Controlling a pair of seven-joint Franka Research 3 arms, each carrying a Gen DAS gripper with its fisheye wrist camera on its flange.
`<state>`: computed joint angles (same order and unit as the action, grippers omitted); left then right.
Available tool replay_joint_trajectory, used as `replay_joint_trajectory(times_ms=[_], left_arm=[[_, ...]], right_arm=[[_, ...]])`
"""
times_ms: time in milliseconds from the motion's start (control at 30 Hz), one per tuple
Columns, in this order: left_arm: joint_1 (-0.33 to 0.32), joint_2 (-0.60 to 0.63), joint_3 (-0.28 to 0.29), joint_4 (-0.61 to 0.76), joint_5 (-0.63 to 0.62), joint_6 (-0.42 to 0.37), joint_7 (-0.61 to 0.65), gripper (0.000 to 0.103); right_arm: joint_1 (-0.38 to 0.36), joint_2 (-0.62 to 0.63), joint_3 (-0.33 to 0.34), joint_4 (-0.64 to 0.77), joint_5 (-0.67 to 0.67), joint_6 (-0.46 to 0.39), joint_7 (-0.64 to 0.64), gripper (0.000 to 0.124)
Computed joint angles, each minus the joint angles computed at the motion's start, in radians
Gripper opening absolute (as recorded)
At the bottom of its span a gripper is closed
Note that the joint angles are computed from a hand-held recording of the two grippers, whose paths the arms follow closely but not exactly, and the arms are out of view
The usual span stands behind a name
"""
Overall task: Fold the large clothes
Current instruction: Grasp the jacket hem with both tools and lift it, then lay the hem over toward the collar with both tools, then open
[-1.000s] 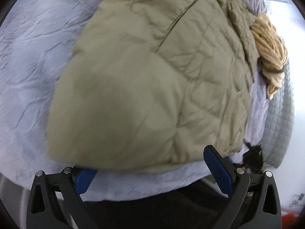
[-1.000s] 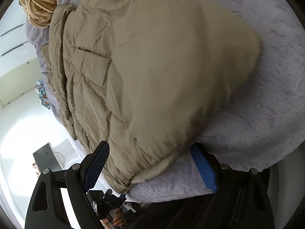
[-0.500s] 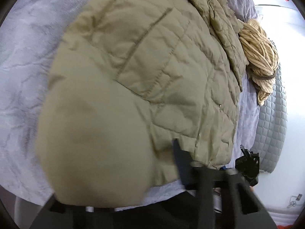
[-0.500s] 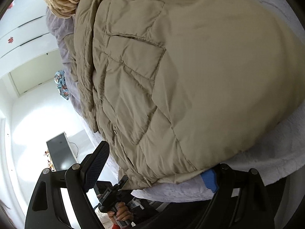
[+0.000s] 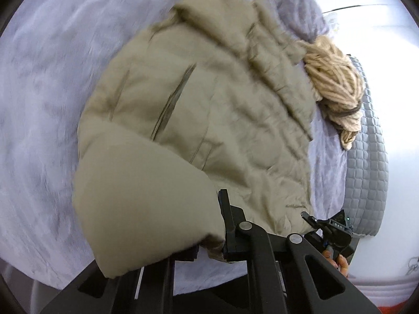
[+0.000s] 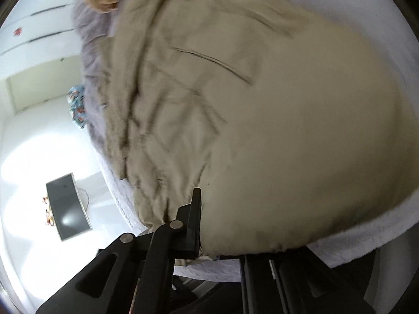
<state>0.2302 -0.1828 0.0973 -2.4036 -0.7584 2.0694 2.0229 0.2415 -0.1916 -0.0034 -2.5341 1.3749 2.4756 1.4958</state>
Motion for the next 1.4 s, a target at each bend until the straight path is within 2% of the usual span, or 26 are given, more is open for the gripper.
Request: replay_joint_trajectory(times_ms=[233, 367, 467, 567, 700, 767, 800, 900, 1100, 1267, 1333, 1367, 1400], left_arm=[[-0.029, 0.070, -0.020, 0.192, -0.091, 0.059, 0.085, 0.013], [-0.030, 0.193, -0.055, 0.372, -0.136, 0.119, 0.129, 0.013], [-0.021, 0.307, -0.100, 0.515, -0.130, 0.189, 0.126, 0.013], [-0.011, 0.448, -0.142, 0.677, -0.080, 0.250, 0.071, 0.013], [-0.020, 0.637, -0.167, 0.881, 0.042, 0.311, -0.049, 0.013], [-0.047, 0.724, -0.148, 0.971, 0.098, 0.314, -0.105, 0.013], [-0.040, 0.786, -0.165, 1.037, 0.155, 0.311, -0.155, 0.013], [-0.057, 0.892, -0.167, 1.144, 0.251, 0.317, -0.219, 0.013], [-0.056, 1.015, -0.208, 1.247, 0.371, 0.364, -0.270, 0.013], [-0.031, 1.009, -0.252, 1.220, 0.433, 0.403, -0.331, 0.014], [-0.006, 0.948, -0.283, 1.141, 0.452, 0.448, -0.312, 0.022], [0.023, 0.925, -0.322, 1.104, 0.479, 0.477, -0.312, 0.041], [0.031, 0.873, -0.326, 1.032, 0.449, 0.536, -0.275, 0.068]], right_arm=[[-0.017, 0.051, -0.001, 0.198, -0.147, 0.050, -0.031, 0.007], [-0.032, 0.157, 0.001, 0.392, -0.238, 0.061, -0.050, 0.007], [-0.059, 0.295, 0.007, 0.588, -0.312, 0.038, -0.051, 0.007], [-0.092, 0.446, 0.023, 0.785, -0.404, 0.008, -0.016, 0.007], [-0.122, 0.703, 0.037, 1.096, -0.553, -0.071, 0.104, 0.007], [-0.130, 0.813, 0.046, 1.221, -0.614, -0.104, 0.148, 0.007], [-0.130, 0.866, 0.047, 1.279, -0.645, -0.114, 0.176, 0.007], [-0.137, 0.995, 0.067, 1.417, -0.708, -0.135, 0.236, 0.007], [-0.177, 1.138, 0.148, 1.532, -0.744, -0.094, 0.216, 0.007], [-0.195, 1.117, 0.173, 1.496, -0.733, -0.079, 0.219, 0.008], [-0.196, 1.082, 0.167, 1.467, -0.742, -0.090, 0.219, 0.012], [-0.194, 1.060, 0.161, 1.447, -0.750, -0.091, 0.213, 0.018], [-0.192, 1.029, 0.155, 1.417, -0.760, -0.087, 0.199, 0.027]])
